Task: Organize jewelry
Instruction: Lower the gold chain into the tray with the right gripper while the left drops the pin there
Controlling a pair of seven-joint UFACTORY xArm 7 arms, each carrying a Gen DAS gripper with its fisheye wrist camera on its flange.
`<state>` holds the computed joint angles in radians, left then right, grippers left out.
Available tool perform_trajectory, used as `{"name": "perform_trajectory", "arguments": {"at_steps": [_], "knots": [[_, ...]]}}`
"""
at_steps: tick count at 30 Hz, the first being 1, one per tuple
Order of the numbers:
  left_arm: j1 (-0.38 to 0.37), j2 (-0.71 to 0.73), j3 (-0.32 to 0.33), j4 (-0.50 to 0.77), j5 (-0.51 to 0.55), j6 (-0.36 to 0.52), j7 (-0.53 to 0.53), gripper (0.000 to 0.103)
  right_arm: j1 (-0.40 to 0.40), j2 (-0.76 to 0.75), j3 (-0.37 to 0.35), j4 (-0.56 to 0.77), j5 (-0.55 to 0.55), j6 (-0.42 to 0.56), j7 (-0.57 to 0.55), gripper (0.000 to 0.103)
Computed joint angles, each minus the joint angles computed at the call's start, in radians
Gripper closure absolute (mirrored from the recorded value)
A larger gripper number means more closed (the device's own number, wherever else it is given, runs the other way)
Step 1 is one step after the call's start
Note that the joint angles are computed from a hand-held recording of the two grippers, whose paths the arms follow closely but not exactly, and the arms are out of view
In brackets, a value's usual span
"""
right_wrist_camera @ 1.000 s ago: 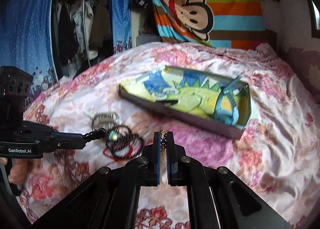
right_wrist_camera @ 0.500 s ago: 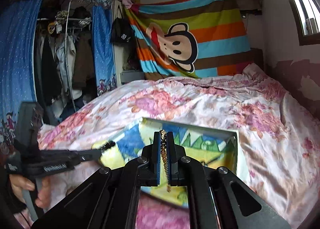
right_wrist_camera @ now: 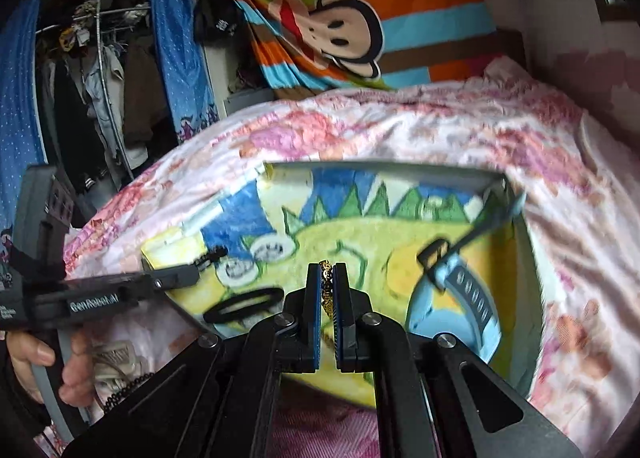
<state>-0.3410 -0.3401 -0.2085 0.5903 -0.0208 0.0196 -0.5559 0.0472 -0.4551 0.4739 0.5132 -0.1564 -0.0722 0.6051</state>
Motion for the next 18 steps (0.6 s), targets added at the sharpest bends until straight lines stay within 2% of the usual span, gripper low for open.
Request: {"name": "perform_trajectory", "arguments": {"at_steps": [5, 7, 9, 10, 11, 13, 15, 18], "knots": [[-0.035, 0.018, 0.033, 0.009, -0.018, 0.012, 0.028, 0.098, 0.041, 0.012, -0.034, -0.017, 0.012, 0.009, 0.001, 0.098], [-0.048, 0.014, 0.041, 0.006, -0.026, 0.010, 0.043, 0.093, 0.042, -0.002, -0.030, -0.021, 0.009, 0.021, 0.002, 0.098], [-0.032, -0.005, 0.021, 0.000, -0.020, 0.016, 0.038, 0.081, 0.044, -0.029, -0.027, -0.025, 0.003, 0.045, 0.005, 0.096], [-0.009, -0.018, -0.003, -0.005, -0.009, 0.015, 0.023, 0.067, 0.045, -0.045, -0.025, -0.027, -0.002, 0.061, 0.006, 0.095], [0.011, -0.037, -0.024, -0.015, -0.001, 0.014, 0.004, 0.049, 0.050, -0.061, -0.028, -0.027, -0.006, 0.076, 0.007, 0.093], [0.044, -0.081, -0.058, -0.041, 0.002, -0.011, -0.046, 0.030, 0.049, -0.104, -0.021, -0.030, -0.018, 0.105, 0.017, 0.087], [0.019, -0.119, -0.034, -0.057, -0.005, -0.019, -0.054, 0.028, 0.045, -0.153, -0.014, -0.037, -0.028, 0.123, 0.034, 0.069], [0.084, -0.207, -0.095, -0.069, 0.021, 0.029, -0.098, 0.023, 0.072, -0.236, -0.035, -0.050, -0.027, 0.156, 0.049, 0.057]]}}
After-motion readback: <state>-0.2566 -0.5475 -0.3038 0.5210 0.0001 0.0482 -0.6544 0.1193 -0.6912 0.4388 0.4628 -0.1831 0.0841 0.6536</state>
